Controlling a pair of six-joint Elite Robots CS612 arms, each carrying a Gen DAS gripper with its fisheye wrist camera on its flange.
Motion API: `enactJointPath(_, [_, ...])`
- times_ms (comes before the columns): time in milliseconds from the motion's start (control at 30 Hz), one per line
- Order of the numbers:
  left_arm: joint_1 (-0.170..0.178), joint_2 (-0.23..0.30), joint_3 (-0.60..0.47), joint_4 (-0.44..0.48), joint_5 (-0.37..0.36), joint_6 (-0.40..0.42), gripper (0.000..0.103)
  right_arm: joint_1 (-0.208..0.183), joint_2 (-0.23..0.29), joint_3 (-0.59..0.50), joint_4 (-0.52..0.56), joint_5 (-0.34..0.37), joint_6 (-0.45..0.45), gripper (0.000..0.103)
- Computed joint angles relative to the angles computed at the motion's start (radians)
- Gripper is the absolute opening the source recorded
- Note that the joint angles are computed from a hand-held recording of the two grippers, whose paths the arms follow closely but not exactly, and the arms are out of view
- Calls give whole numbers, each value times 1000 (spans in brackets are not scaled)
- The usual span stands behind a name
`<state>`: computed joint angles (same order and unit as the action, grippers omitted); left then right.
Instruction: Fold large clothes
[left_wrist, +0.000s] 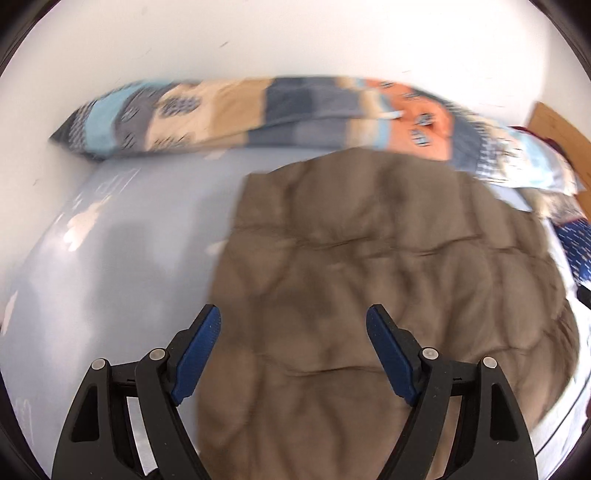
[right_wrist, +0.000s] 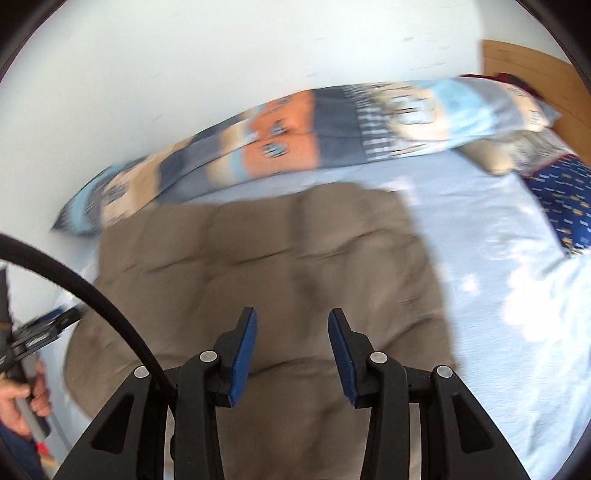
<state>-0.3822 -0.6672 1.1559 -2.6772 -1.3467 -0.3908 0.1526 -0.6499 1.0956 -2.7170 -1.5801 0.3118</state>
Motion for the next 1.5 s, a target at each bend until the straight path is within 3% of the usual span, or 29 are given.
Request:
enactJointPath(133, [16,21,-38,128,-15,-64,80,-28,-9,11,106,0,114,31])
enactJointPath(233, [23,33,-44,131,-66,-91,81,-40,6,-1,156,43,170,31])
enactJointPath(300, [15,37,-41,127,-48,-74,81,-43,28,-36,208,71,174,31])
enactJointPath(467, [-12,39,-29,106,61,17,81,-15,47,-86,289,-26,82,31])
enactJointPath(733, [-47,35,-7,31,219,125,79,-8,45,-95,313,-57,41,31])
enactJointPath(867, [-55,31,1,-26,241,164,79,-4,42,-99,304,-63,34,31])
enactJointPath(1100, [-69,15,23,-131,255,206,79,9,13,-70,174,-30,-32,31])
enactJointPath(1333, [-77,9,33,-160,273,215,79,21,8,-92,184,32,-122,31])
enactJointPath(1500, [-80,11,33,-159,282,223,79,23,9,-96,190,38,-117,31])
